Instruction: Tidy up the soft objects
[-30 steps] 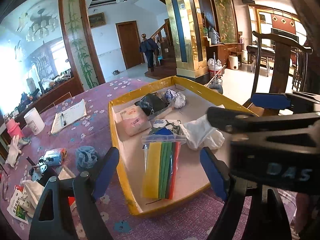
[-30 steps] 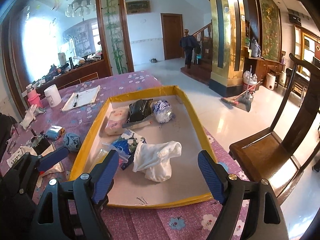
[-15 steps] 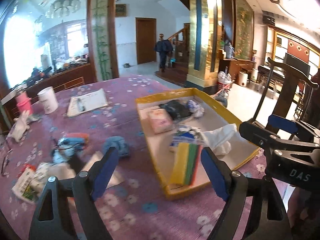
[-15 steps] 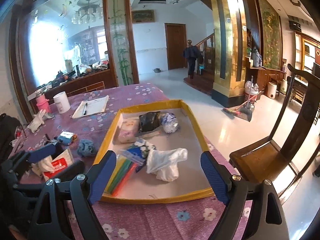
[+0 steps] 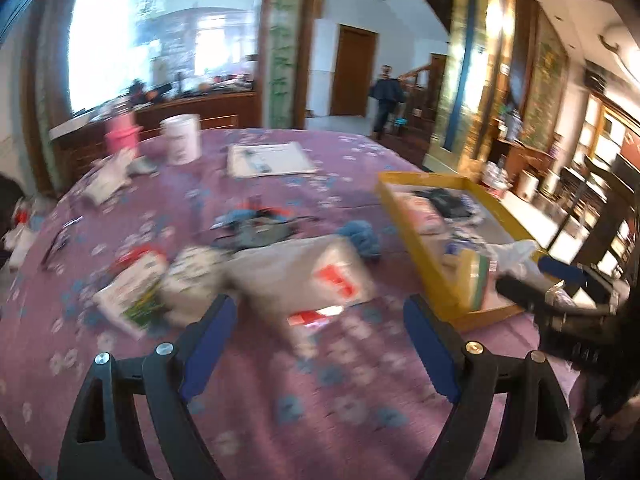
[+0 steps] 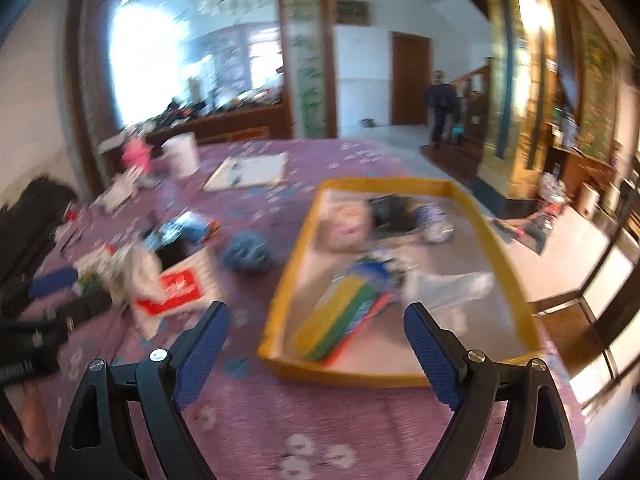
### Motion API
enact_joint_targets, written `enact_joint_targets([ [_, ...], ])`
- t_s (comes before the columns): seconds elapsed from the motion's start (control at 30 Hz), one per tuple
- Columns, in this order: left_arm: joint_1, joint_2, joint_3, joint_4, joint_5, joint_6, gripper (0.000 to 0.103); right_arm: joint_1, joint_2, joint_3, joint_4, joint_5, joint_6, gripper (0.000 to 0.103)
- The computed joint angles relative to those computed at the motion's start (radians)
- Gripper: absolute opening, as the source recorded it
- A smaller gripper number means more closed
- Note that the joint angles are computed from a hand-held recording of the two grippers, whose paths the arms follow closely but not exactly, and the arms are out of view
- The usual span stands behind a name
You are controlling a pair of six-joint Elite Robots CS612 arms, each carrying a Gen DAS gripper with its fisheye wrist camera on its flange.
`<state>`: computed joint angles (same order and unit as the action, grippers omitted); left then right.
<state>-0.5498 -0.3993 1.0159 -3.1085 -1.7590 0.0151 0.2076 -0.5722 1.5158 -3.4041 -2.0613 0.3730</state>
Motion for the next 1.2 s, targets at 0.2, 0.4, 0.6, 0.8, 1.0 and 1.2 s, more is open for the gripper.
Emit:
enact_joint_targets([
  [0.2, 0.039, -0.004, 0.022, -0.031, 0.111, -0.056, 0.085, 0.019, 0.057, -0.092, 0.074, 0.144, -0.134, 0.091],
  [0.4, 0.078, 0.039, -0.083, 0.129, 0.147, -0.13, 0.086, 0.012, 0.083, -0.126, 0.119, 0.237, -0.151, 0.091],
  [0.6, 0.097, 0.123, -0.277, 0.348, 0.093, -0.168, 0.086, -0.007, 0.078, -0.104, 0.097, 0.297, -0.098, 0.091],
  [0.8, 0.089, 0.212, -0.463, 0.537, 0.092, -0.166, 0.043, -0.012, 0.076, -0.098, 0.083, 0.32, -0.076, 0.091],
  [1.0, 0.09, 0.187, -0.406, 0.5, 0.092, -0.174, 0.019, -0.013, 0.075, -0.096, 0.076, 0.322, -0.075, 0.091],
  [1.2, 0.088, 0.055, -0.122, 0.289, 0.062, -0.158, 0.019, -0.013, 0.067, -0.114, 0.096, 0.343, -0.124, 0.091],
])
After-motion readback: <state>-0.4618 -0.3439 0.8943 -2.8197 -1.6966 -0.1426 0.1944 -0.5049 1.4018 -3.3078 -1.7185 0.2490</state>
